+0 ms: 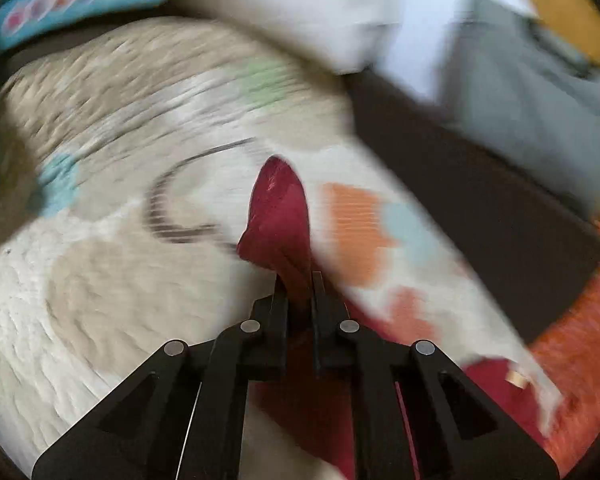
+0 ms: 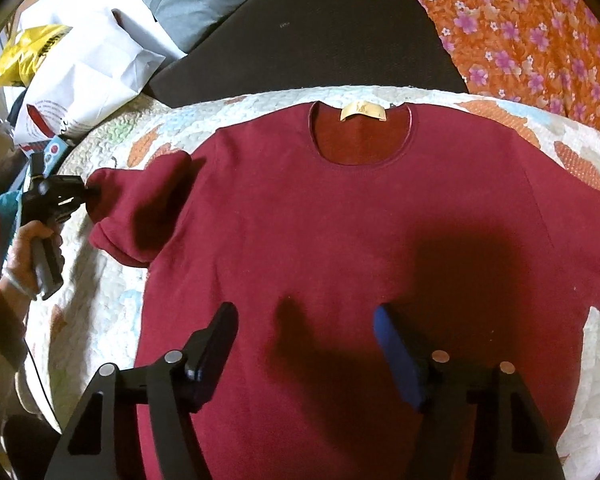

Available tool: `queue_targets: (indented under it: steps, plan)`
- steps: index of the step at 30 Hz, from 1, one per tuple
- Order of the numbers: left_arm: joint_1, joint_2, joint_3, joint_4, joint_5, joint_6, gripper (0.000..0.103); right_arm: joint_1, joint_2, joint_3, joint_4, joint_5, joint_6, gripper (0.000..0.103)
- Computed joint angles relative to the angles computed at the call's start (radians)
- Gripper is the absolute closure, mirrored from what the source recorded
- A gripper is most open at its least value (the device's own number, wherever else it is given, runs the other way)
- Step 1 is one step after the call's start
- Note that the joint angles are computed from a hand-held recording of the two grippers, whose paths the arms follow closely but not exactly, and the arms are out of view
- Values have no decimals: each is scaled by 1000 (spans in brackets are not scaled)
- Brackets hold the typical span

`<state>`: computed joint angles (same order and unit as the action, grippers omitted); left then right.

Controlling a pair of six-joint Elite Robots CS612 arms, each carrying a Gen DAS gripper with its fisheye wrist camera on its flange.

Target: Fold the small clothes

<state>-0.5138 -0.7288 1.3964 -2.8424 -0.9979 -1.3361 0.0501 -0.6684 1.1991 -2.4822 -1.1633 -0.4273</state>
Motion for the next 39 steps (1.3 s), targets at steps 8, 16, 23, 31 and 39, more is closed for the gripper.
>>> queue_targets:
  steps: [8, 16, 23, 31, 39]
  plan:
    - [-101, 26, -117, -200, -86, 309, 96, -26, -14, -27, -12, 148, 131, 35]
    - [-161, 117, -269, -36, -139, 406, 96, -23, 9, -128, 88, 396, 226, 29]
    - [-186, 138, -302, 14, -142, 474, 96, 5, 60, -216, 264, 380, 216, 28]
    - [-184, 75, -201, -92, -218, 439, 80, 5, 59, -217, 239, 328, 58, 92]
    - [-189, 46, -159, 57, -23, 359, 80, -29, 43, -193, -197, 69, 52, 93]
